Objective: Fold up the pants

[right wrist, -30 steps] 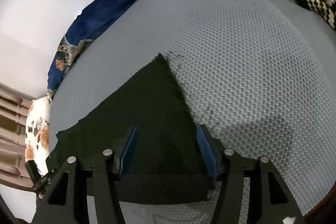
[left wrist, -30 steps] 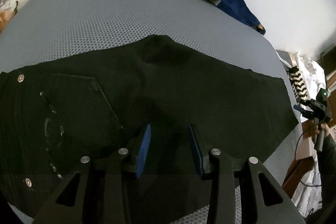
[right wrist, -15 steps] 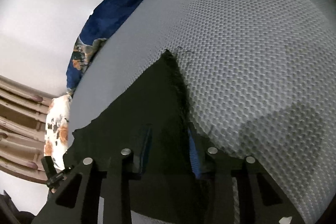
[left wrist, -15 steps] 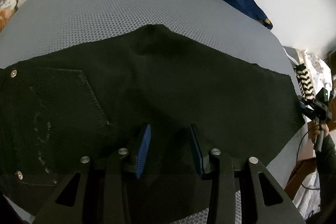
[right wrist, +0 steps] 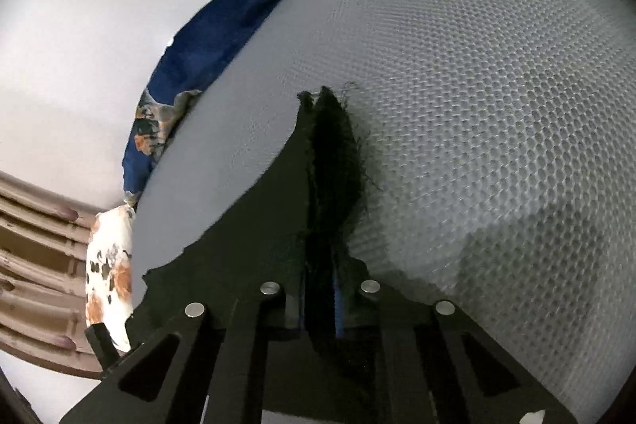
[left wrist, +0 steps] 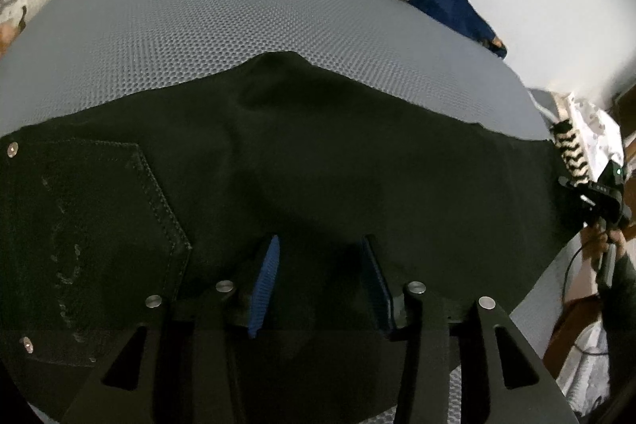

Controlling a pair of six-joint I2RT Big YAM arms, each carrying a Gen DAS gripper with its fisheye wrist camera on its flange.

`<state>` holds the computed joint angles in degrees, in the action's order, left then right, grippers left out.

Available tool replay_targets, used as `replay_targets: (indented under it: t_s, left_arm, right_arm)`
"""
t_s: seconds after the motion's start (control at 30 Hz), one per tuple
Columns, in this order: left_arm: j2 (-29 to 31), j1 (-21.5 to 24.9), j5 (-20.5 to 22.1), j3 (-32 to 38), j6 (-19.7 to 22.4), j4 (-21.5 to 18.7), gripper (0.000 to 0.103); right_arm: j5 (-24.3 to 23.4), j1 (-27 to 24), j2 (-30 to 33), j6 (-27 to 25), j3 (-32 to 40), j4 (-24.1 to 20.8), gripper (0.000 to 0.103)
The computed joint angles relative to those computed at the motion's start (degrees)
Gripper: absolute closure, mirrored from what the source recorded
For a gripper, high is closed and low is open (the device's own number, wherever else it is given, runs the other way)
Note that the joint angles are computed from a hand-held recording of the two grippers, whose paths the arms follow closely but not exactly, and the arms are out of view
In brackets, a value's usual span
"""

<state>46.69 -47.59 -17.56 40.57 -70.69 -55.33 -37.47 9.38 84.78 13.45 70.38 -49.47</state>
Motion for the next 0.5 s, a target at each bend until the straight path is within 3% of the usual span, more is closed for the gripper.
replay_targets:
  t_s: [0.2,0.5]
  left_arm:
    - [-3.0,-0.2,0.2,-1.4,-0.9,1.2,0.057]
    - [-8.4,-5.8,-7.6,-1.2,-6.6,-4.1,0.056]
  right_arm:
    - [1.6,4.7,-4.4,4.1,-0.8,0.3,0.093]
    - [5.1,15.4,-6.2,8.5,1.6,-0.2,0.093]
